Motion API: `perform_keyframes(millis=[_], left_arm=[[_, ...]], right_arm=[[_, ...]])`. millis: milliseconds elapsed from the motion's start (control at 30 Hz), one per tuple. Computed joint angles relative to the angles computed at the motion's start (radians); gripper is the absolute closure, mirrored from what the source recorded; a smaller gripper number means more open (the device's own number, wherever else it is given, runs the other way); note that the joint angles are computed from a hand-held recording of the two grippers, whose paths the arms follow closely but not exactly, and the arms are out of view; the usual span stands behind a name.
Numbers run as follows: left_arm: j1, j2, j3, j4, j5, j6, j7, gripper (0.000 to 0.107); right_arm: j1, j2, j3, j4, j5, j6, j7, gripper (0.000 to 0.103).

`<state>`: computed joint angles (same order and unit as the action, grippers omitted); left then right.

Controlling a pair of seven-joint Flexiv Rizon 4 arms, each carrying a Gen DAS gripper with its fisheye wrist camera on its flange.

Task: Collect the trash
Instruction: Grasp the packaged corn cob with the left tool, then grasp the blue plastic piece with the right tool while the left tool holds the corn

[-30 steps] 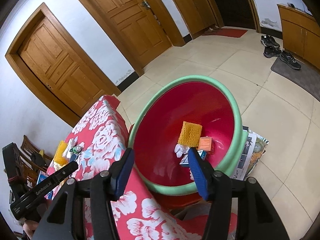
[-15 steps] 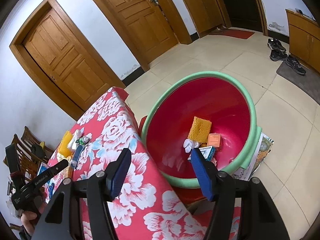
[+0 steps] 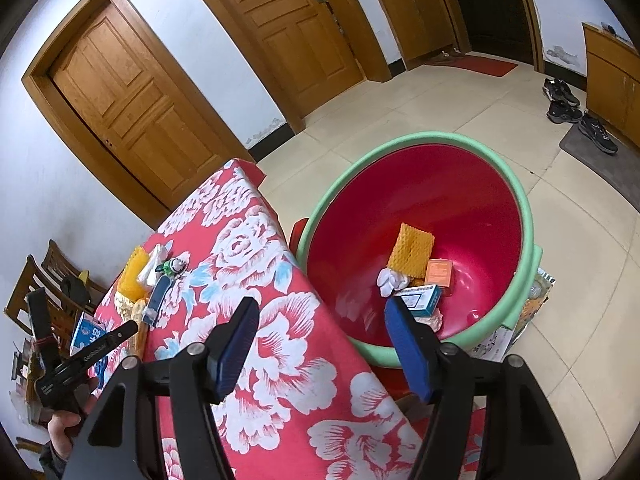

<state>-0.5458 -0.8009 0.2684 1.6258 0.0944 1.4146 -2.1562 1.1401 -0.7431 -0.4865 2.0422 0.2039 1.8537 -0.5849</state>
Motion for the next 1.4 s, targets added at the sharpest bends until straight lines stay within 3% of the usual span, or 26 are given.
perform_keyframes(millis=[367, 467, 533, 733, 833, 1000, 1100, 1400], left_arm=[[0.064, -0.022, -0.078, 0.009, -0.051, 0.062, 0.065, 0.064], [0.096, -0.020, -0.121, 0.033, -0.077, 0.109, 0.105, 0.071], [0.108, -0.017, -0.141, 0.051, -0.099, 0.136, 0.132, 0.083], [0.132, 0.014, -0.183, 0.133, -0.166, 0.232, 0.185, 0.084], [0.119, 0.038, -0.167, 0.175, -0.201, 0.273, 0.200, 0.084], [0.014, 0.050, -0.027, 0.200, -0.274, 0.276, 0.206, 0.084], [-0.014, 0.040, 0.021, 0.205, -0.313, 0.268, 0.197, 0.084], [0.010, 0.029, 0.012, 0.239, -0.370, 0.295, 0.189, 0.084]], right_arm=[[-0.003, -0.005, 0.000, -0.043, -0.057, -0.041, 0.003, 0.035], [-0.013, -0.008, 0.011, -0.064, -0.083, -0.054, 0.004, 0.035], [-0.019, -0.010, 0.016, -0.075, -0.101, -0.063, 0.005, 0.035], [-0.044, -0.020, 0.039, -0.128, -0.169, -0.098, 0.007, 0.035], [-0.071, -0.027, 0.067, -0.166, -0.211, -0.119, 0.008, 0.035], [-0.106, -0.057, 0.103, -0.253, -0.302, -0.176, 0.011, 0.035], [-0.139, -0.078, 0.143, -0.314, -0.359, -0.213, 0.022, 0.035], [-0.236, -0.169, 0.272, -0.519, -0.523, -0.320, 0.047, 0.036]])
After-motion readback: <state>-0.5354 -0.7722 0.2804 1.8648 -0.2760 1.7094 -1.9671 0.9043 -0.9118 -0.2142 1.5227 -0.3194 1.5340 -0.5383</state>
